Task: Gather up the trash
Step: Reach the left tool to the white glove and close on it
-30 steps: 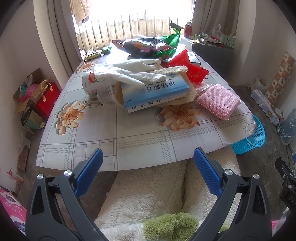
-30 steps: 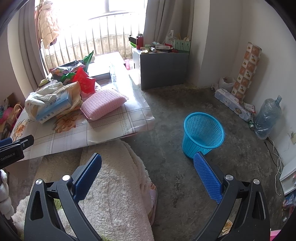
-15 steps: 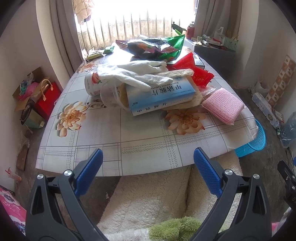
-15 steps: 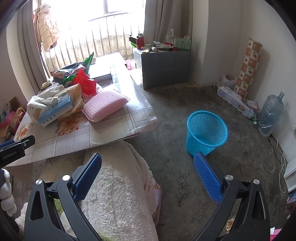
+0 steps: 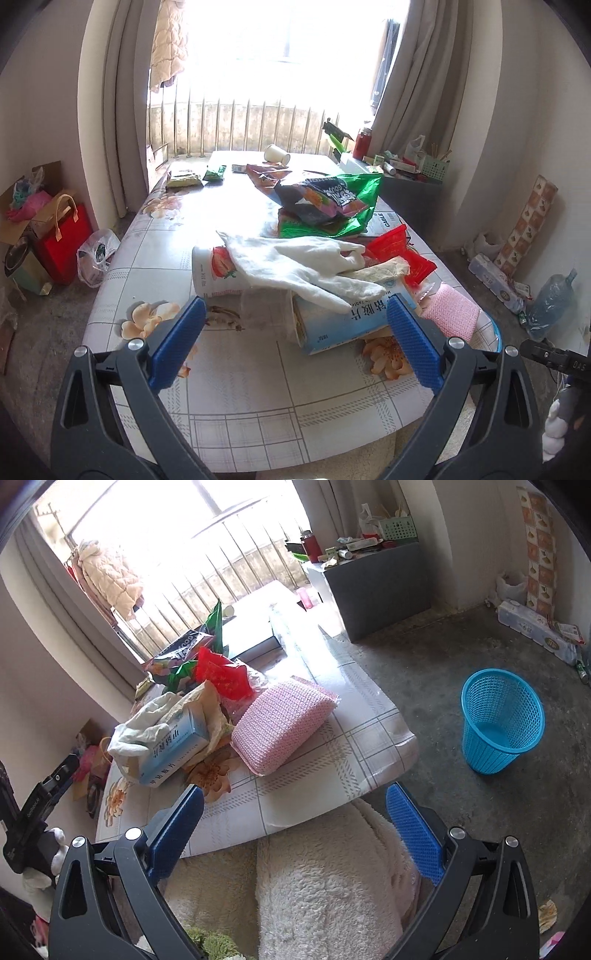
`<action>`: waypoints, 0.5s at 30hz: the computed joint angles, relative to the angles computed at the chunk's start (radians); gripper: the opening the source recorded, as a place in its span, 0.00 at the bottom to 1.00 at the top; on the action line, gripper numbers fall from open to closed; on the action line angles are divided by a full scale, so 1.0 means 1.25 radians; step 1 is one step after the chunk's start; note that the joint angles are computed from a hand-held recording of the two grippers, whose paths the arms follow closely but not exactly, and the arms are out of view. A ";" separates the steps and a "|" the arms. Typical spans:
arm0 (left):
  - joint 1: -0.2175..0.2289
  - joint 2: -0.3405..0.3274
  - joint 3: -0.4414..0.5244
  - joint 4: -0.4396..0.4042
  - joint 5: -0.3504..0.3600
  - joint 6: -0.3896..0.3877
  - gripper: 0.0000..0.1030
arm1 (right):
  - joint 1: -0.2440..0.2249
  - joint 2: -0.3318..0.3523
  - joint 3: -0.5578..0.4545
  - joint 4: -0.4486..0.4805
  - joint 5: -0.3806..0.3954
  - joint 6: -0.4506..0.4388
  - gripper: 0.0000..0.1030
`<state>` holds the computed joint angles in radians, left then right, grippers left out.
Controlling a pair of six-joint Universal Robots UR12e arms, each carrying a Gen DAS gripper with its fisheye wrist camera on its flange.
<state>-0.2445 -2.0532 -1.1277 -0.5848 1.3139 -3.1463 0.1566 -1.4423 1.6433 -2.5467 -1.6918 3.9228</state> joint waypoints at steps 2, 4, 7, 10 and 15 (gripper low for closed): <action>0.008 -0.019 0.030 -0.013 -0.018 -0.003 0.87 | -0.017 0.012 -0.004 -0.022 0.045 0.018 0.89; 0.015 -0.043 0.073 -0.064 -0.043 0.006 0.78 | -0.032 0.025 -0.010 -0.032 0.082 0.040 0.86; 0.023 -0.084 0.147 -0.156 -0.074 0.003 0.69 | -0.053 0.044 -0.018 -0.041 0.140 0.074 0.79; 0.021 -0.124 0.215 -0.229 -0.063 -0.004 0.61 | -0.066 0.061 -0.026 -0.042 0.172 0.103 0.74; 0.000 -0.163 0.275 -0.277 0.053 0.037 0.43 | -0.074 0.078 -0.035 -0.034 0.193 0.129 0.63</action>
<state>-0.2440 -2.2568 -0.7840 -0.9310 1.3798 -3.0996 0.0645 -1.3443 1.5996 -2.5895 -1.4500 4.0845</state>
